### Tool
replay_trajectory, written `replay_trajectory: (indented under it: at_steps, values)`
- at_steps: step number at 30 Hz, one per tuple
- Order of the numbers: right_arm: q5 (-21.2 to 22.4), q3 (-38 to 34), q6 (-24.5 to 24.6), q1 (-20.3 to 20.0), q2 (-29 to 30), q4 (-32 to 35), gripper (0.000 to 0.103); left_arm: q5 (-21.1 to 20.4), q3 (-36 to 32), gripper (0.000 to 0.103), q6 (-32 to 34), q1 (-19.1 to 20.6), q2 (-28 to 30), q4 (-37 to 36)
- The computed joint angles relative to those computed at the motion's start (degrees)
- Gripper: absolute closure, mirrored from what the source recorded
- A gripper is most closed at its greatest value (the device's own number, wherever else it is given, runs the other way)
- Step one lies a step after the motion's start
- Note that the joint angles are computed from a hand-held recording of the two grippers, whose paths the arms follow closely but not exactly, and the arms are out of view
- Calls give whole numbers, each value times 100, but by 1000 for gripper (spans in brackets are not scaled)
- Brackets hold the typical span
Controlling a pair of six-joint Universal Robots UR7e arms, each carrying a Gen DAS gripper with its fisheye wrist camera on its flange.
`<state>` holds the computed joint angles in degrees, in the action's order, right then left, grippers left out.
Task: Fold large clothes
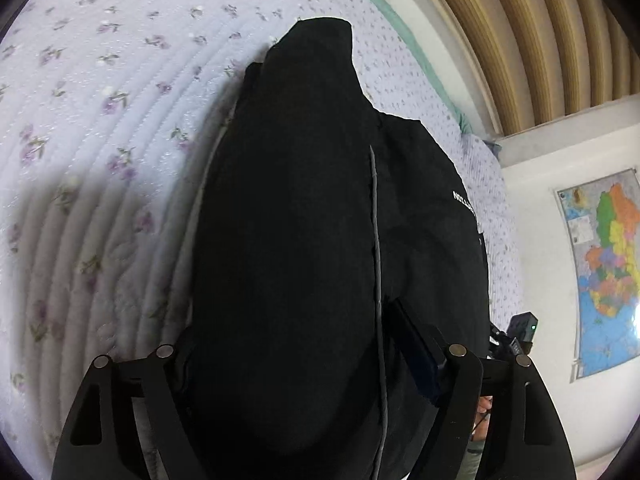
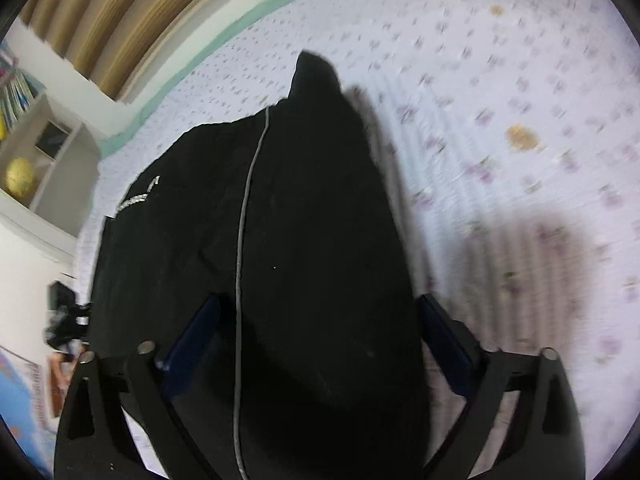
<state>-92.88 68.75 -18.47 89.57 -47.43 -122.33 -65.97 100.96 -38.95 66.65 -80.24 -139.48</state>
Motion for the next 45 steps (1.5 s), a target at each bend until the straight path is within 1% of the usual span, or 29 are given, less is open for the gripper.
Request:
replay_trajectory:
  at_steps: [1,4,8,11,12,14,15,16,17,18,19,20,21,23,24,26,27,29,30,31,33,37,40,41,44,45]
  values:
    - [90,-49,39,-33,48,49,0,-18,-18,22,2,9,23,-4]
    - [323,-179,-44,-80,147,225,0,-130,-53,22,-17,58,95,-136]
    - [442,-308,-163,-53,266,338,0,-154,-96,22,-42,110,183,-293]
    - [471,-549,-252,11,460,581,0,7,-171,22,-87,67,278,-275]
    - [555,-659,-292,33,557,709,0,107,-224,22,-88,34,336,-225]
    - [443,-638,-263,101,600,627,0,283,-254,22,-88,-37,380,-199]
    - [380,-614,-232,125,604,570,0,420,-205,26,-25,-76,362,-252]
    - [310,-525,-203,158,557,441,3,625,-162,37,42,-179,332,-273]
    - [286,-361,-265,182,445,268,10,876,-78,44,135,-336,243,-257]
    - [282,-160,-369,199,299,81,16,1040,-43,55,256,-450,204,-276]
    - [270,-19,-471,232,202,-61,29,1200,24,61,395,-616,144,-359]
    - [236,171,-634,279,66,-242,38,1271,72,63,465,-745,95,-458]
    - [219,318,-773,322,-52,-370,43,1305,117,65,548,-875,57,-595]
    - [333,521,-872,357,-261,-500,53,1282,183,66,714,-1137,-22,-855]
    - [518,669,-877,363,-427,-548,54,1245,203,67,762,-1234,-53,-948]
    - [731,905,-932,382,-712,-576,57,1222,225,67,772,-1485,-135,-1005]
    - [772,1002,-974,400,-825,-585,57,1339,240,67,789,-1699,-195,-955]
    - [822,1354,-1091,483,-1208,-639,58,1529,277,67,768,-1995,-291,-828]
    - [863,1443,-1158,494,-1295,-674,58,1629,328,67,771,-2215,-383,-766]
    - [893,1544,-1228,499,-1391,-724,58,1679,329,67,769,-2319,-390,-755]
    - [960,1673,-1333,478,-1526,-782,58,1889,535,67,696,-2713,-669,-610]
    - [908,1932,-1493,438,-1875,-721,58,2169,971,67,219,-3313,-1148,-262]
    - [747,2128,-1575,378,-2098,-596,58,2257,1327,67,-235,-3563,-1440,-8]
    - [656,2254,-1619,374,-2170,-635,58,2248,1380,67,-305,-3565,-1499,62]
    - [408,2490,-1654,302,-2268,-637,58,2055,1805,67,-813,-3434,-1765,72]
    - [307,2545,-1570,229,-2244,-585,58,1949,1999,67,-1043,-3304,-1882,64]
